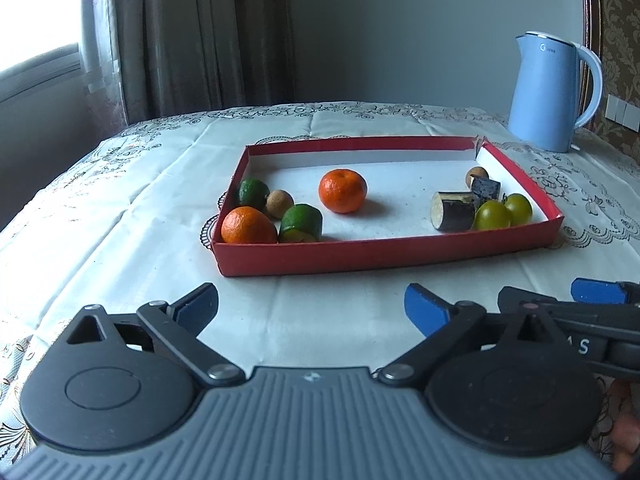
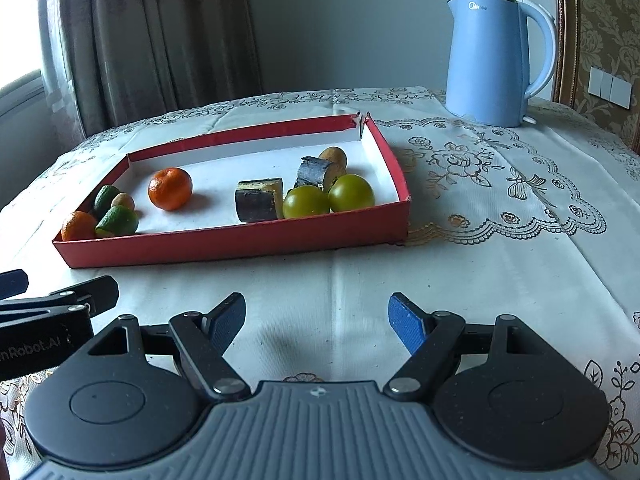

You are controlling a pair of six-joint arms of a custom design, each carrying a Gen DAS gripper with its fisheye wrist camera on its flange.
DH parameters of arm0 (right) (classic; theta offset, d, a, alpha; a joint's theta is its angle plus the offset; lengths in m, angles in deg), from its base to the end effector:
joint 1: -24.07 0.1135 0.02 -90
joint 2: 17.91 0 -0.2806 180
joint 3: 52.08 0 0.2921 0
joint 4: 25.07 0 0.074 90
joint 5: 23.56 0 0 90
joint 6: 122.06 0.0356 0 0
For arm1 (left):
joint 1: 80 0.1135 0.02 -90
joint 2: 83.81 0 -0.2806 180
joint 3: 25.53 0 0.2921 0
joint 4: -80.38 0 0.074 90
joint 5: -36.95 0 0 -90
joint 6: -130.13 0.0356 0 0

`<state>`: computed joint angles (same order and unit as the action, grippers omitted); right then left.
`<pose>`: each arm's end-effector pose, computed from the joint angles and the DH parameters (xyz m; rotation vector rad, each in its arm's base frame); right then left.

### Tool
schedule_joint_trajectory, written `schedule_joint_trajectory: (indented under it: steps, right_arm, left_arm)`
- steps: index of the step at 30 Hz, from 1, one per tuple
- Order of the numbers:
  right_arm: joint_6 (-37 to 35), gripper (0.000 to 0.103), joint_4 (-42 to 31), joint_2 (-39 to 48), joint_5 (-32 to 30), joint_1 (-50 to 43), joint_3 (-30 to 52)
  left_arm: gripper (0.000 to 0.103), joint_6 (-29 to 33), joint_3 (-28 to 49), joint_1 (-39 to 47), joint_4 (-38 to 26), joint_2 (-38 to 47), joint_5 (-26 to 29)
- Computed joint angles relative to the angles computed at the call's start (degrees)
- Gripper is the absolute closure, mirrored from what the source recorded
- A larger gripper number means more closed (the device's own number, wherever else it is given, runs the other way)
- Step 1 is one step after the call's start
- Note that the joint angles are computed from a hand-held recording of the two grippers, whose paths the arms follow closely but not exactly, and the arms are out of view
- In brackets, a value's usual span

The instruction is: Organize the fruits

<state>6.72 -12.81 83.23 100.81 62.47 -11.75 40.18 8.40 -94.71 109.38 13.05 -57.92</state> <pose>0.2359 0.1613 0.0563 0.2675 2.2218 -0.0127 0.2690 -0.0675 0.0709 0.2290 2.1489 -0.0557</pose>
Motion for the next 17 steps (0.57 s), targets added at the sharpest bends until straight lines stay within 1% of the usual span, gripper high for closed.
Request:
schedule_joint_trajectory:
  steps: [13, 17]
  right_arm:
    - [0.1, 0.024, 0.2, 0.5, -0.2, -0.1, 0.2]
    - [0.4, 0.024, 0.2, 1.0, -0.2, 0.0, 0.4]
  left_arm:
    - [0.004, 0.2, -0.2, -0.9, 0.8, 0.5, -1.1]
    - [0.004, 0.0, -0.3, -0.6, 1.1, 0.8, -0.2]
